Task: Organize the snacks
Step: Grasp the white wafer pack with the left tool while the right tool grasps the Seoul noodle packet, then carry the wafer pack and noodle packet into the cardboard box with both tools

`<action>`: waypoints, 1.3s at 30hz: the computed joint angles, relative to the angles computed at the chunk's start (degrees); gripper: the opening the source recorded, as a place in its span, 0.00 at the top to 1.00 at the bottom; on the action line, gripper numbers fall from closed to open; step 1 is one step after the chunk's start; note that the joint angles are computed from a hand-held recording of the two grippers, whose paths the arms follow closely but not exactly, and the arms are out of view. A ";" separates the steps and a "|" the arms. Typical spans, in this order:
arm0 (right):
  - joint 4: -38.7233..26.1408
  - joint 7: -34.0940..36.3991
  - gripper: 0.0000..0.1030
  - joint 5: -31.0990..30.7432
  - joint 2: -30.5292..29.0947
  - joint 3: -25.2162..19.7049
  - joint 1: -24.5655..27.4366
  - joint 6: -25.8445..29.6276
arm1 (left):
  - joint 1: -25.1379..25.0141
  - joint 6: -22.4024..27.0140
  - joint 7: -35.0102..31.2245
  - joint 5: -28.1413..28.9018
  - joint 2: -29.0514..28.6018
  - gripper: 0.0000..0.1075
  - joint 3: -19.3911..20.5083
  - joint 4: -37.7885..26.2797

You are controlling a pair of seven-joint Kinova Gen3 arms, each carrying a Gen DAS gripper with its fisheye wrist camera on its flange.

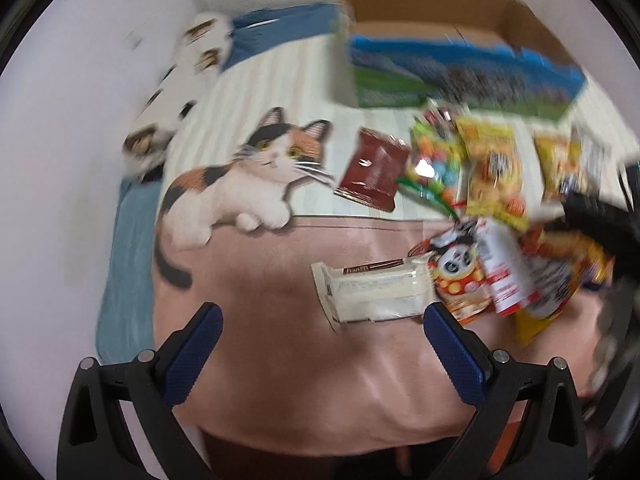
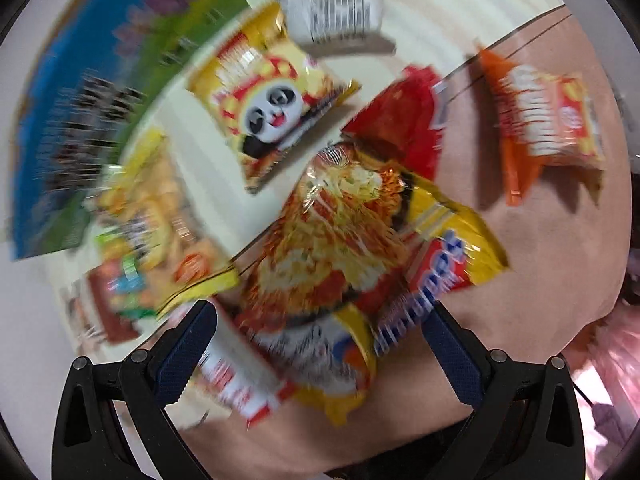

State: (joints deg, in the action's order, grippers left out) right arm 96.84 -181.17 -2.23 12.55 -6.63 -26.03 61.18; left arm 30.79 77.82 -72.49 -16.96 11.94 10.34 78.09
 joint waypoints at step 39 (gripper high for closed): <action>-10.84 7.50 0.00 3.84 5.56 -1.74 -14.88 13.88 | -17.83 5.91 -19.87 23.82 9.13 0.40 -2.89 0.85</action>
